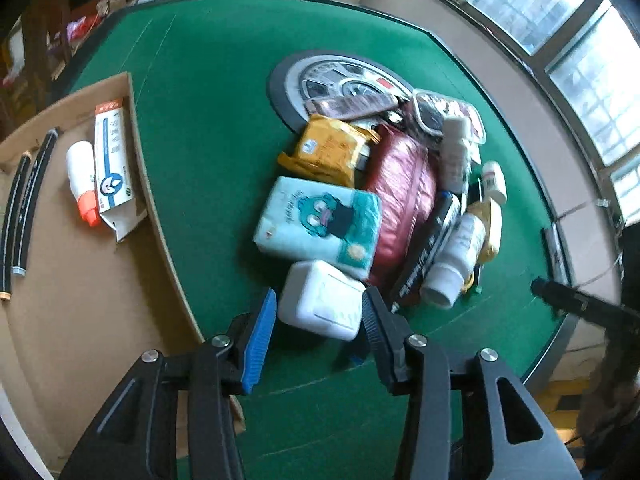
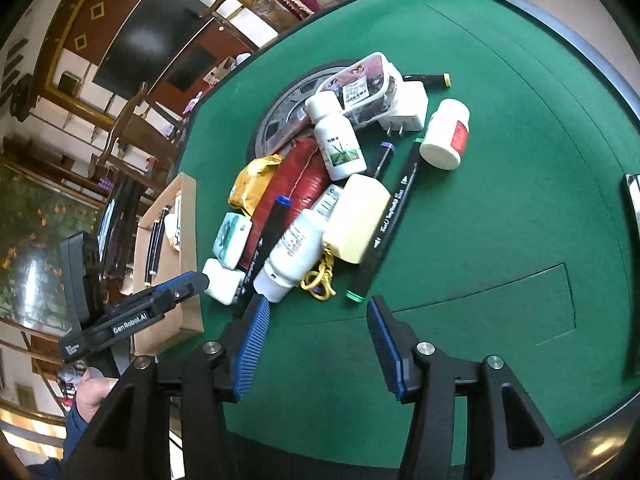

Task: Organize objects
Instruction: 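Grasp the white square case with the left gripper, then grasp the yellow keychain card with the right gripper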

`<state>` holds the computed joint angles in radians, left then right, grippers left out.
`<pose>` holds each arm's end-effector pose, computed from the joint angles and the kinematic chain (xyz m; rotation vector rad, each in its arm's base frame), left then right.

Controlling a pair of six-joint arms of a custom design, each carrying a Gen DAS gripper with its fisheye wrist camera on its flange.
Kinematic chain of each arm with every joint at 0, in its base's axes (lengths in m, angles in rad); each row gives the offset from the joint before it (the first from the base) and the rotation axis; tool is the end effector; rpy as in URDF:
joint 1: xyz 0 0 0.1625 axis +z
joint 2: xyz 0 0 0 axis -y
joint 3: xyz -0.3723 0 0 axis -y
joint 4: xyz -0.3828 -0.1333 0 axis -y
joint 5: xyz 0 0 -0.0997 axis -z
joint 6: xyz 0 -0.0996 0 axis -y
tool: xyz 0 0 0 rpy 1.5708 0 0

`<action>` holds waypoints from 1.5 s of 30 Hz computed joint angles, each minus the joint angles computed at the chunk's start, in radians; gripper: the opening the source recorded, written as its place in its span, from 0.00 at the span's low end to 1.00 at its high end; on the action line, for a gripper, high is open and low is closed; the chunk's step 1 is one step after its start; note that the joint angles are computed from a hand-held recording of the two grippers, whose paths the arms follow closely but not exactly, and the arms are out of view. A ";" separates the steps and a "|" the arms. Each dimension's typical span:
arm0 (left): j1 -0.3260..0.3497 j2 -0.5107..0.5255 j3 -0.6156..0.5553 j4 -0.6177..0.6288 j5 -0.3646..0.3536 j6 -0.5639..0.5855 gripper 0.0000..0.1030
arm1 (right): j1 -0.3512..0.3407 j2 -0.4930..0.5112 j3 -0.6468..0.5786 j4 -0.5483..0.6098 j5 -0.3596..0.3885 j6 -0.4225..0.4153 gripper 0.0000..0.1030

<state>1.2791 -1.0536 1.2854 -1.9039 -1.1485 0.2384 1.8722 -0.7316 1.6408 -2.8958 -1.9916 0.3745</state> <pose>-0.0245 -0.6870 0.3179 0.6835 2.6310 -0.1533 0.2785 -0.5838 0.0663 -0.2273 -2.7803 0.7520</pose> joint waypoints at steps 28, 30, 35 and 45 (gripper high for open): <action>-0.039 -0.070 0.206 -0.193 0.179 0.117 0.51 | -0.040 0.023 -0.021 -0.018 0.026 -0.025 0.58; -0.044 -0.093 0.228 -0.183 0.170 0.118 0.51 | -0.046 0.039 -0.047 -0.038 0.031 -0.024 0.58; -0.048 -0.142 0.293 -0.179 0.159 0.112 0.51 | -0.053 0.102 -0.183 0.049 -0.002 -0.008 0.49; -0.038 -0.147 0.295 -0.175 0.138 0.097 0.52 | -0.031 0.173 -0.315 0.243 -0.202 -0.086 0.20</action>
<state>1.2416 -1.2010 1.5809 -2.0789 -1.0107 0.3354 1.8408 -0.5581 1.3256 -2.6527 -2.1933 0.2888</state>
